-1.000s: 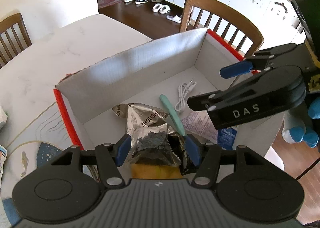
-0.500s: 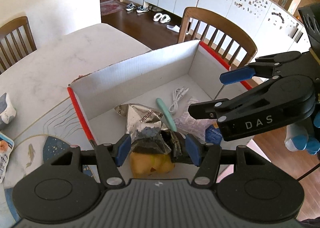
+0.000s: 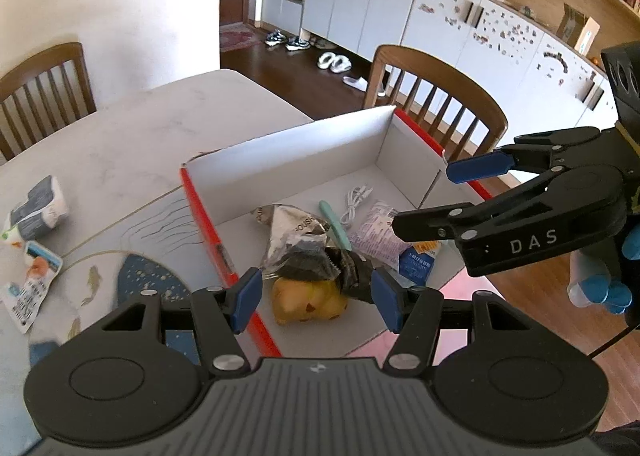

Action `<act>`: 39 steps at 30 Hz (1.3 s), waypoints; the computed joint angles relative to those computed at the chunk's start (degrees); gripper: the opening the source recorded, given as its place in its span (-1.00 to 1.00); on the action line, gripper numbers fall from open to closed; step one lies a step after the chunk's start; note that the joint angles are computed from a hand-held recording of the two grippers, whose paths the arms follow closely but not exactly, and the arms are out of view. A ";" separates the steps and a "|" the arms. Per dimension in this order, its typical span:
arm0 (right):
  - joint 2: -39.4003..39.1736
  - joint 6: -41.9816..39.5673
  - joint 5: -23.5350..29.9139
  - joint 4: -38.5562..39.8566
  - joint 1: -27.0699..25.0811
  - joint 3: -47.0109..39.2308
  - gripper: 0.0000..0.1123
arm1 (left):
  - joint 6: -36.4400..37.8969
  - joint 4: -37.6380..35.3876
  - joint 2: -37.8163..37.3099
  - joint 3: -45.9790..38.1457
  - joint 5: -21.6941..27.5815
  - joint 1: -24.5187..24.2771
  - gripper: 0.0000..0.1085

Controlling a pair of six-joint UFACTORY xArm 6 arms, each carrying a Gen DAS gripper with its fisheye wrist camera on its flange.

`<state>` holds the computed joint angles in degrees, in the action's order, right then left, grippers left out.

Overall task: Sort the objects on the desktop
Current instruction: 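Lower both items into the box and open both tools, then lift both open tools out of the box toward the tissue pack and pouch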

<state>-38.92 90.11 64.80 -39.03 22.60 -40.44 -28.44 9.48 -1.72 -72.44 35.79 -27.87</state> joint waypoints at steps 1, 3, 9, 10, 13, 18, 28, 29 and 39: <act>0.58 0.15 0.16 -0.33 0.48 -0.62 0.53 | -0.42 0.18 -0.73 0.66 -0.17 0.06 0.08; 1.87 0.39 0.30 -0.88 1.19 -1.88 0.54 | -1.48 0.70 -2.49 2.33 -0.66 0.26 0.08; 5.85 2.04 1.15 -2.13 3.06 -5.82 0.54 | -1.68 0.86 -8.06 7.72 -2.13 1.18 0.09; 6.72 2.21 1.26 -2.28 3.26 -6.67 0.54 | -1.45 0.65 -9.07 8.69 -2.33 1.44 0.08; 9.87 2.54 2.14 -2.74 3.92 -9.60 0.54 | -0.14 -0.19 -12.25 11.79 -3.14 2.66 0.09; 16.20 3.20 2.53 -2.75 4.23 -15.21 0.55 | 4.19 -3.16 -17.28 16.65 -4.34 5.51 0.09; 30.02 2.38 0.96 -2.18 2.25 -27.79 0.55 | 17.85 -13.01 -25.44 23.97 -3.95 14.23 0.09; 31.38 2.20 0.74 -2.10 2.04 -29.10 0.55 | 19.33 -14.12 -26.05 24.63 -3.91 15.28 0.08; 45.27 -2.20 -0.36 -0.95 -0.39 -43.03 0.55 | 31.47 -23.47 -29.66 29.50 -3.25 25.07 0.09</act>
